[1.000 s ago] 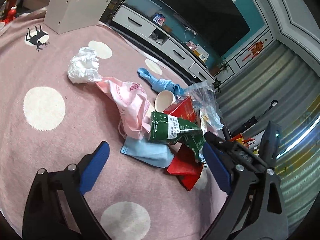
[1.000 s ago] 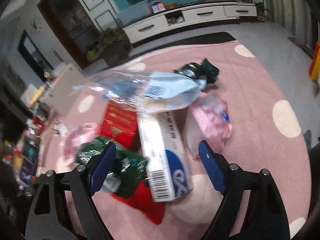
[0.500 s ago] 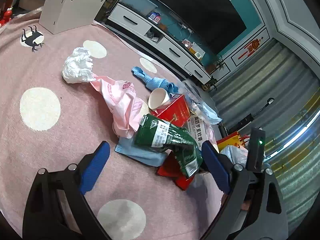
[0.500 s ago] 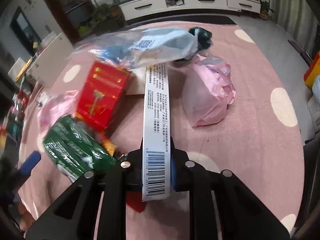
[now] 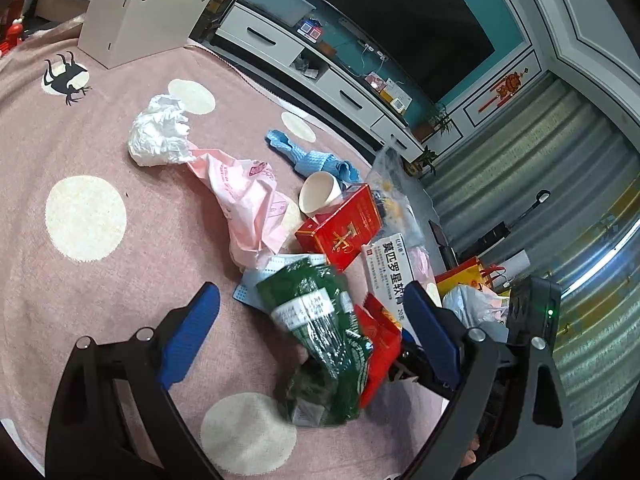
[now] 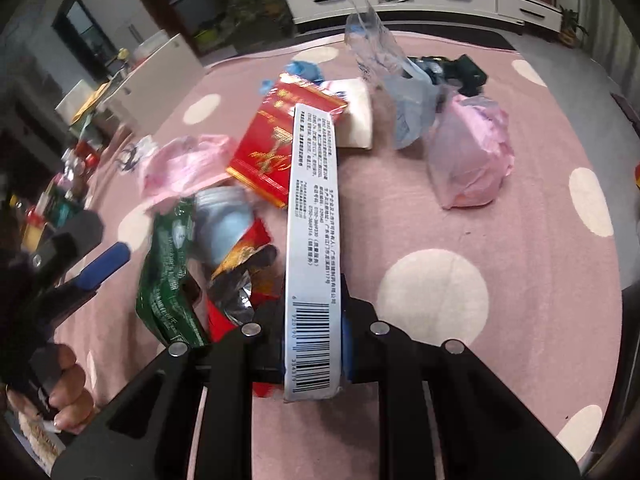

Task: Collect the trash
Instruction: 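Grasp the white medicine box with the right tool while the left tool grasps the green snack bag, then carry the green bag and white box over the black bin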

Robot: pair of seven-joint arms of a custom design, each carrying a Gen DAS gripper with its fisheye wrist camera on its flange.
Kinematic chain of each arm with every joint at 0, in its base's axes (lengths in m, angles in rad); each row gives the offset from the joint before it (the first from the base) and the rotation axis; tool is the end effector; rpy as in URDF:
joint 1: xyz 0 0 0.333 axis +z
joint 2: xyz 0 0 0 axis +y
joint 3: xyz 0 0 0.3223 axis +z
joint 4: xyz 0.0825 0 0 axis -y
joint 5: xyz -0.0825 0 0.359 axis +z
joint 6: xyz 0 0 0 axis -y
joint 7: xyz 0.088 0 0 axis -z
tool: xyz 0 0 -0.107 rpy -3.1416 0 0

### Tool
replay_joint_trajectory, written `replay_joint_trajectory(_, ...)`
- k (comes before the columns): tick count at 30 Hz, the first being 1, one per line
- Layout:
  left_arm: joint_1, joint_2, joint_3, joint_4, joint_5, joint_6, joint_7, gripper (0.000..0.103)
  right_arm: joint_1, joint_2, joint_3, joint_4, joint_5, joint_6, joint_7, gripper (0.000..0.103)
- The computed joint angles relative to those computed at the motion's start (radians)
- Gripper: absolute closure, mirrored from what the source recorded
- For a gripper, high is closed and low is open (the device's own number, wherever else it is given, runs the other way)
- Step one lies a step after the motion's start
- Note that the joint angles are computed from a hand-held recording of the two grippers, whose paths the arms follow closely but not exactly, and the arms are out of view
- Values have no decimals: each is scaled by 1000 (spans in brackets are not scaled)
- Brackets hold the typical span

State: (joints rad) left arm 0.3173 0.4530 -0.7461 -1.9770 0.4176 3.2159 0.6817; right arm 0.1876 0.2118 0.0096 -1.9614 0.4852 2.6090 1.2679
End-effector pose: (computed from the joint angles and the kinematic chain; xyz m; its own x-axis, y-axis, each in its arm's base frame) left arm 0.5894 -0.2447 0.4279 -0.0244 -0.7858 0.6180 -0.7657 -0.3827 -0.5169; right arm 0.6046 0.1102 0.4334 0.1899 -0.9447 -0.2673 -0.8967 -0.0561 -0.4391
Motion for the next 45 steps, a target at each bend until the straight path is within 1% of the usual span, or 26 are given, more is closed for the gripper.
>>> replay_joint_trajectory(3, 14, 5, -16, 0, -1, -4, 3, 11, 1, -4, 0, -2, -4, -7, 1, 82)
replay_joint_trajectory(7, 15, 0, -20, -3, -1, -6, 8, 11, -3, -14, 0, -9, 5, -4, -7, 82)
replay_joint_trajectory(13, 12, 0, -26, 2, -12, -17, 22, 11, -20, -38, 3, -29, 69, 8, -20, 83)
replay_joint_trajectory(16, 2, 7, -28, 13, -20, -36, 41, 11, -24, -48, 2, -38, 86, 15, -26, 83)
replay_joint_trajectory(18, -11, 9, -26, 26, -32, -70, 64, 11, -25, -55, 1, -44, 87, 24, -26, 83)
replay_joint_trajectory(20, -51, -1, 4, 47, -53, -139, 77, 11, -29, -57, 1, -43, 96, 22, -32, 82)
replay_joint_trajectory(21, -79, -11, 28, 59, -64, -189, 72, 11, -29, -58, -1, -45, 91, 26, -27, 82)
replay_joint_trajectory(23, -103, -16, 47, 63, -84, -217, 87, 11, -26, -60, -7, -49, 70, 35, -9, 82)
replay_joint_trajectory(25, -111, -12, 43, 69, -113, -247, 120, 11, -29, -61, -8, -50, 66, 36, -5, 82)
replay_joint_trajectory(29, -102, 21, 7, 83, -191, -273, 198, 13, -35, -62, -8, -49, 73, 38, -2, 82)
replay_joint_trajectory(32, -113, 43, 5, 96, -243, -293, 233, 26, -33, -62, -9, -51, 61, 41, 9, 82)
replay_joint_trajectory(34, -115, 57, 3, 102, -280, -300, 255, 44, -30, -60, -12, -51, 43, 44, 26, 82)
replay_joint_trajectory(35, -113, 62, -2, 102, -302, -302, 267, 50, -31, -60, -13, -51, 40, 44, 28, 82)
replay_joint_trajectory(37, -114, 63, -2, 95, -333, -295, 291, 54, -33, -61, -12, -50, 43, 43, 28, 82)
replay_joint_trajectory(40, -141, 32, 27, 70, -353, -261, 317, 60, -33, -66, -11, -55, 43, 49, 29, 82)
replay_joint_trajectory(45, -173, -29, 59, 38, -392, -223, 368, 61, -37, -77, -11, -63, 50, 58, 26, 82)
